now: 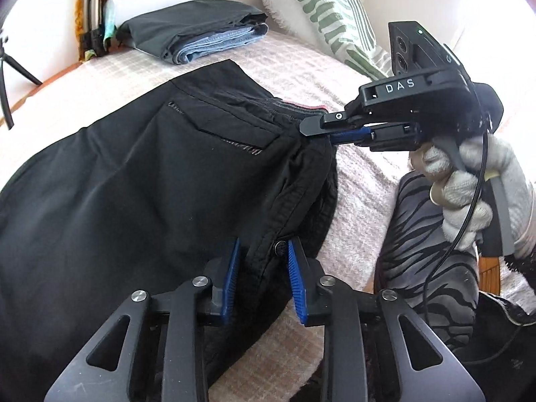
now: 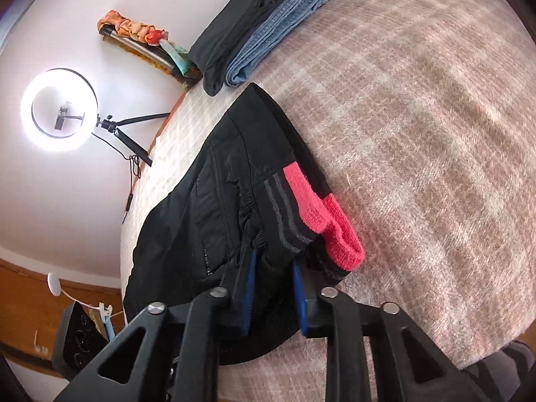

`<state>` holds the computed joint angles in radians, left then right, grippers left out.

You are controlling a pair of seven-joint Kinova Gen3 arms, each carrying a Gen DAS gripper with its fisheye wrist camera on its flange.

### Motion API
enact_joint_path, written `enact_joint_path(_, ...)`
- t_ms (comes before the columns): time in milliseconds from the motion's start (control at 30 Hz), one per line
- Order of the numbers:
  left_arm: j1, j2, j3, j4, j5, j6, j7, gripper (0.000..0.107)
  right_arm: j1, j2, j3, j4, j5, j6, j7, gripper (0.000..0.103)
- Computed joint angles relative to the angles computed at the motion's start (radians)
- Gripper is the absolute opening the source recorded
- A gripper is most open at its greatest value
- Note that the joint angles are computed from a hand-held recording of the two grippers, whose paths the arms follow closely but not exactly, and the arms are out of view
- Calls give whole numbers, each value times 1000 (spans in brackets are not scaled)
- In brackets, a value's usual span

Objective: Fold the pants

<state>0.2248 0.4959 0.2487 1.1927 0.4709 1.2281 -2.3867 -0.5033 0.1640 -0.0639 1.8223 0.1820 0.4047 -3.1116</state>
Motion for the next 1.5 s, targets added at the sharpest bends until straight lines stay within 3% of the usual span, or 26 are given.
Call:
enact_joint_path(100, -15, -10, 8, 3, 20, 18, -16, 23, -70, -24, 34, -12, 117, 40, -88, 14)
enact_joint_path(200, -26, -20, 14, 17, 48, 24, -38, 22, -72, -61, -3, -32, 189, 98, -106, 13)
enact_joint_path(333, -3, 3, 4, 8, 32, 40, -23, 22, -28, -45, -55, -67, 142, 192, -15, 12)
enact_joint_path(467, 0, 6, 4, 18, 24, 28, -31, 22, -4, -14, -59, -55, 73, 192, 49, 12)
enact_joint_path(567, 1, 22, -2, -32, 15, 83, 10, 23, -1, 6, -62, -109, 53, 259, 117, 12)
enact_joint_path(667, -30, 22, -2, -77, 35, 132, 23, 27, 47, 22, -96, -167, -7, 331, 226, 21)
enact_joint_path(733, -64, 13, -5, -100, 63, 141, 25, 32, 10, 20, -68, -209, 27, 404, 255, 36)
enact_joint_path(800, -86, 11, -15, -130, 78, 130, 40, 41, -27, 10, -44, -237, 92, 450, 296, 41)
enact_joint_path(867, -87, 28, -29, -181, 64, 117, 72, 41, -45, -6, -2, -244, 108, 440, 352, 46)
enact_joint_path(1000, -67, 113, -58, -333, -5, 88, 193, 41, 104, 8, -77, -247, 66, 341, 514, 67)
enact_joint_path(1133, -65, 213, -61, -475, -40, 83, 302, 41, 290, 107, -212, -326, 34, 322, 677, 73)
enact_joint_path(1200, -69, 248, -56, -513, -44, 82, 345, 41, 366, 171, -261, -373, 5, 322, 758, 73)
enact_joint_path(1400, -74, 327, -49, -608, -72, 88, 425, 41, 469, 266, -264, -399, -229, 238, 978, 74)
enact_joint_path(1467, -70, 333, -48, -616, -83, 87, 424, 41, 518, 288, -313, -388, -296, 202, 1036, 58)
enact_joint_path(1500, -64, 337, -49, -620, -90, 86, 422, 41, 531, 300, -333, -388, -337, 191, 1075, 37)
